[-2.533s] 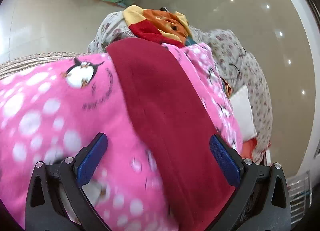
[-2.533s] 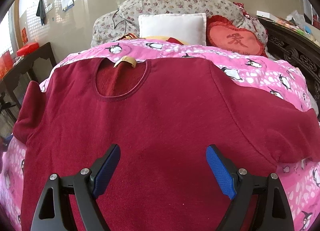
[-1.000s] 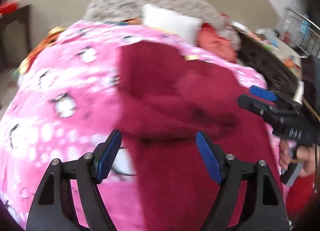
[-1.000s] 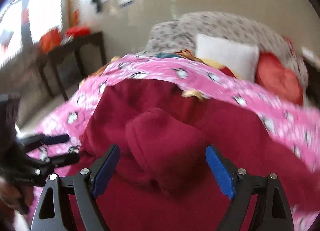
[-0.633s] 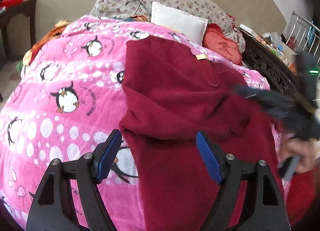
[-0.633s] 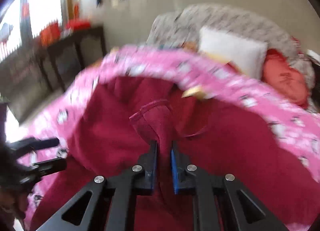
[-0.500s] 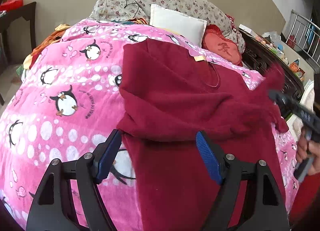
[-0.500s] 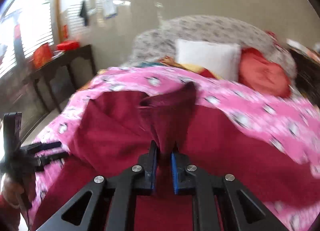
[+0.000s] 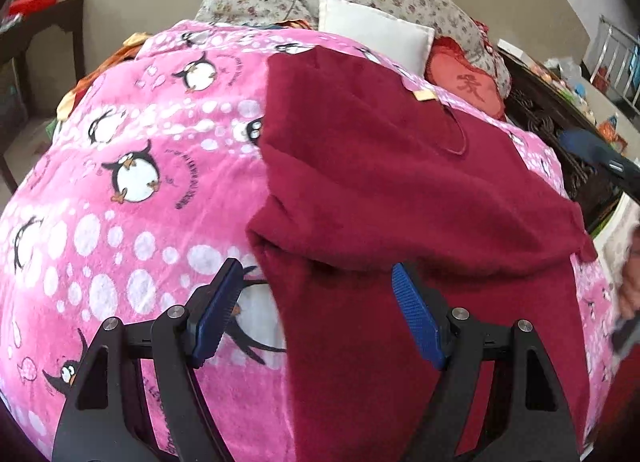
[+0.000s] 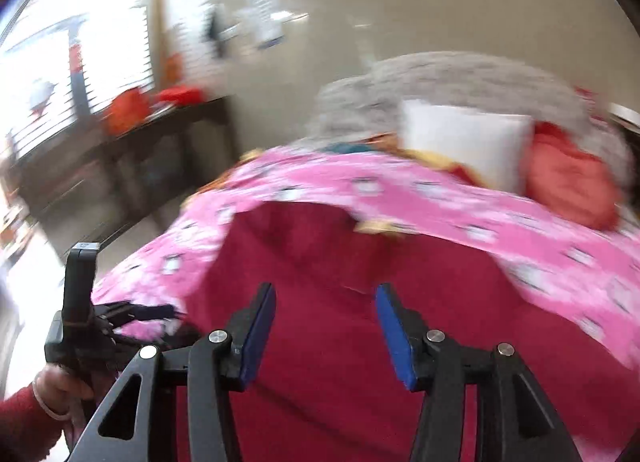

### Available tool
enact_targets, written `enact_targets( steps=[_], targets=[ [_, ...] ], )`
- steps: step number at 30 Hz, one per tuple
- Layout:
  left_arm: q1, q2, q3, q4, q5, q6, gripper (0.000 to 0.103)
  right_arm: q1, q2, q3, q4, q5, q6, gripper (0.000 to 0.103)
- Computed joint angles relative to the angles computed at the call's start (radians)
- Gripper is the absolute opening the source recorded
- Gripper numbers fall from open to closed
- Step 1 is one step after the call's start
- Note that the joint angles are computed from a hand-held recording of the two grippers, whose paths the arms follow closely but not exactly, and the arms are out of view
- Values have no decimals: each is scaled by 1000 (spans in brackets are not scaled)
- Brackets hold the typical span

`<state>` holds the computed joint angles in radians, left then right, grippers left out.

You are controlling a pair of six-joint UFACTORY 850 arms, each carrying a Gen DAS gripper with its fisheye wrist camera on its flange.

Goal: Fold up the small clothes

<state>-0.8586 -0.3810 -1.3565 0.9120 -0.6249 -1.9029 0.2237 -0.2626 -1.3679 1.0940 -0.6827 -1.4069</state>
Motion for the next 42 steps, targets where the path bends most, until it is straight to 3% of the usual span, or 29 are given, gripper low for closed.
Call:
enact_targets(
  steps=[5,8,9,10,12,17,19,23,25,26,27,28,30,33,36,41,42],
  targets=[
    [16,32,65,80,74,-115,78,140,-217,-216,-193,-27,127,50],
    [14,37,83,136,88,-164,78,192,-286,-274,-331,47,153,46],
    [12,36,86,150,89,-171,78,200,-300,-282,-368,73,155,28],
    [12,37,88,159,91,-176,78,203,-310,-295,-371,57,149,3],
    [13,42,99,189,105,-205,78,203,-297,-290,-366,51,121,3],
    [16,57,130,281,142,-317,80,220,-242,-255,-178,173,-38,3],
    [16,58,132,288,143,-325,80,244,-265,-288,-210,239,16,3],
    [14,62,139,304,146,-344,80,274,-344,-345,-364,250,192,3],
    [14,71,153,345,156,-391,80,261,-317,-310,-277,245,123,11],
    [14,79,162,369,161,-420,80,243,-292,-294,-263,203,120,17],
    [14,82,164,377,162,-431,80,226,-267,-277,-262,168,128,31],
    [11,85,162,367,154,-426,80,207,-236,-250,-248,147,121,39],
    [-3,85,141,317,90,-371,80,144,-147,-170,-211,131,73,44],
    [-22,81,112,301,7,-318,80,47,-37,-69,-234,216,31,52],
    [-17,63,77,244,1,-248,80,-42,-4,-38,-344,284,176,65],
    [-2,15,16,147,-3,-149,80,-123,-85,-79,-423,159,353,66],
    [-1,1,-1,124,-16,-122,80,-128,-98,-83,-414,136,347,57]
  ],
)
